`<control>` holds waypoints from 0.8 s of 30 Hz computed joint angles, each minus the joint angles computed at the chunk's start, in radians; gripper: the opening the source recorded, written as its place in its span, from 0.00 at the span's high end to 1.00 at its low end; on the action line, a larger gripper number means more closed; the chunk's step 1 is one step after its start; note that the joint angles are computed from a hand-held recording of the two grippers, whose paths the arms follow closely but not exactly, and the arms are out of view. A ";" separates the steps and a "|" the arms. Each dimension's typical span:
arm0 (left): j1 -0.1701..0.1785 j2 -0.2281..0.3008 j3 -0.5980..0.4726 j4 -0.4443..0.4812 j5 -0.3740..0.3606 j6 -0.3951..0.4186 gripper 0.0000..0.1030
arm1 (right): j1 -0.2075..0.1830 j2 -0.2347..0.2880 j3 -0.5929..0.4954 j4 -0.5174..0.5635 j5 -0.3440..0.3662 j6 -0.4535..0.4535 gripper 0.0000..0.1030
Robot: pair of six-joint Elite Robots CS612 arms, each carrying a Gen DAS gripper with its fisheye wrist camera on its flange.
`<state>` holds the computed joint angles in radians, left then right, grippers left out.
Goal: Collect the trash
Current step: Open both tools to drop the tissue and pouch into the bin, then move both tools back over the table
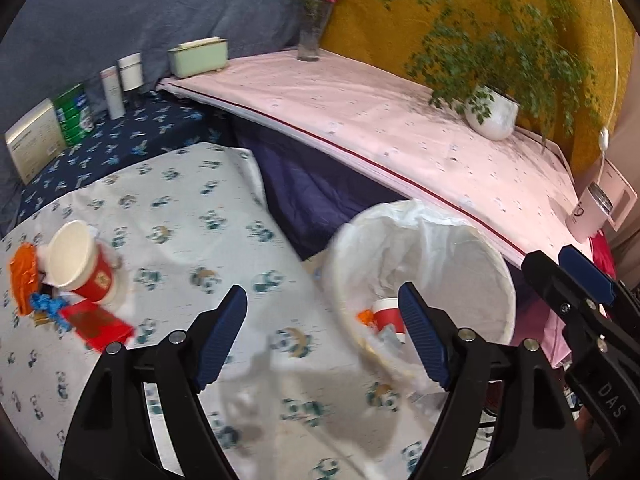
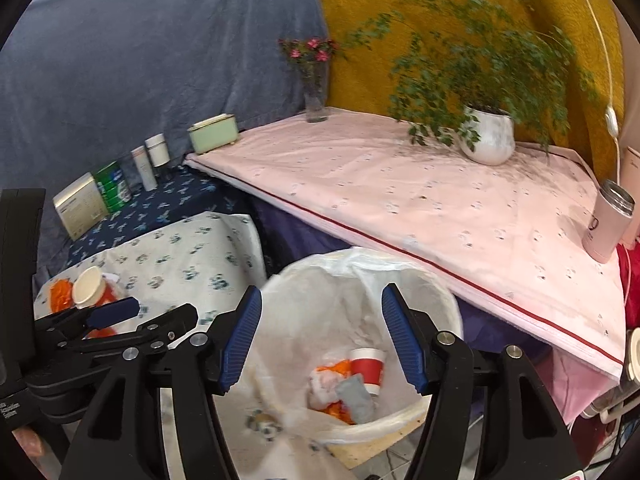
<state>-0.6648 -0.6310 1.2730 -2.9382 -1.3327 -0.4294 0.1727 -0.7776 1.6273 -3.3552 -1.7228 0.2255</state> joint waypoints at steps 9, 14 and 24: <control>0.061 -0.091 0.173 -0.045 0.136 -0.081 0.18 | 0.083 0.032 -0.086 0.065 0.075 -0.017 0.39; 0.107 -0.125 0.243 -0.051 0.175 -0.144 0.18 | 0.118 0.068 -0.156 0.121 0.143 -0.006 0.39; 0.181 -0.126 0.278 -0.035 0.208 -0.166 0.18 | 0.177 0.182 -0.366 0.278 0.224 -0.037 0.33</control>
<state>-0.4841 -0.7574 1.5506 -2.9735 -1.1242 -0.5953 0.3499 -0.5957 1.2614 -3.0775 -1.4985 0.1884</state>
